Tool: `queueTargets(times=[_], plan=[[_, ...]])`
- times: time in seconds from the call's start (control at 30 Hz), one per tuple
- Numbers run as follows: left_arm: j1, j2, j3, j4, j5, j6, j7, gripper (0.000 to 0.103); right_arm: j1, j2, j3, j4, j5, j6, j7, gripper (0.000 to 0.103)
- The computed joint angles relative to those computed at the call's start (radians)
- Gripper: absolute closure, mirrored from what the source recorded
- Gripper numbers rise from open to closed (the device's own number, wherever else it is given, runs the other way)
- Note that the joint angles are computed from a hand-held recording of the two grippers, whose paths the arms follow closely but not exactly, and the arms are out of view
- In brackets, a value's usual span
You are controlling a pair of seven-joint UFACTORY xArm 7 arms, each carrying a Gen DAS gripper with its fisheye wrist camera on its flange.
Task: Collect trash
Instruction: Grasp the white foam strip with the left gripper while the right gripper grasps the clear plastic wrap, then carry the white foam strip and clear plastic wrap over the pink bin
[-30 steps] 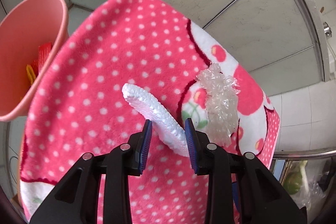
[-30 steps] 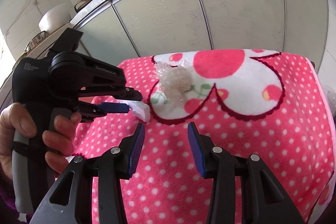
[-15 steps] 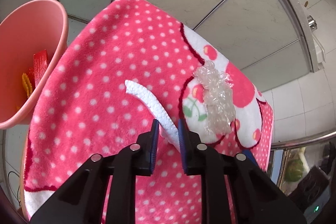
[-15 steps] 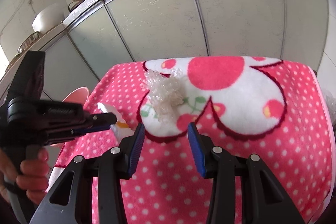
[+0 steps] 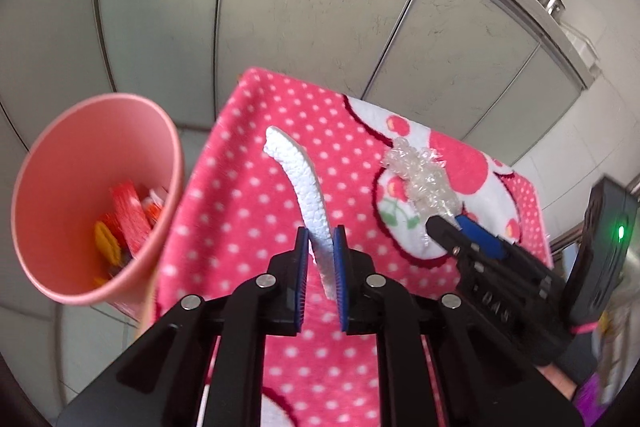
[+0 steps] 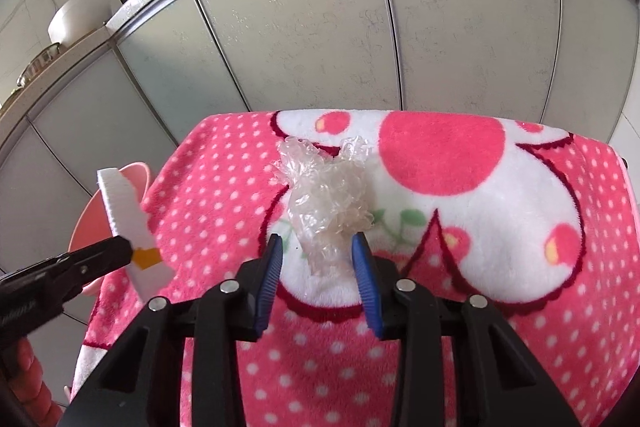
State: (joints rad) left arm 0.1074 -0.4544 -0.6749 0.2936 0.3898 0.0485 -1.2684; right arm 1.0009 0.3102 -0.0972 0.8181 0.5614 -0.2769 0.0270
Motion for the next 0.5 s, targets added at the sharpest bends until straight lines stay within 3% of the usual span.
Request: queueTargets(times=[0.03,0.2,0.3,0.4,0.5], plan=[[0.01,-0.01,-0.016,-0.002,0.008,0.002,-0.003,0.091,0.002,0.003,-0.004,0.006,0.001,0.008,-0.002,0.084],[0.05,-0.023,-0.061,-0.011,0.022,-0.022,-0.011,0.091,0.092,0.001,-0.074,-0.008,0.052,-0.006,-0.021,0.09],[0.046,-0.049,-0.065,-0.029,0.01,-0.033,-0.005,0.091,0.056,-0.028,-0.021,-0.041,0.073,-0.036,-0.03,0.091],[0.078,-0.075,-0.112,-0.035,0.001,-0.044,-0.011,0.091,0.016,-0.057,0.04,-0.066,0.095,-0.067,-0.044,0.091],[0.08,-0.108,-0.133,-0.047,-0.012,-0.04,-0.013,0.091,0.018,-0.084,0.069,-0.081,0.152,-0.093,-0.088,0.091]])
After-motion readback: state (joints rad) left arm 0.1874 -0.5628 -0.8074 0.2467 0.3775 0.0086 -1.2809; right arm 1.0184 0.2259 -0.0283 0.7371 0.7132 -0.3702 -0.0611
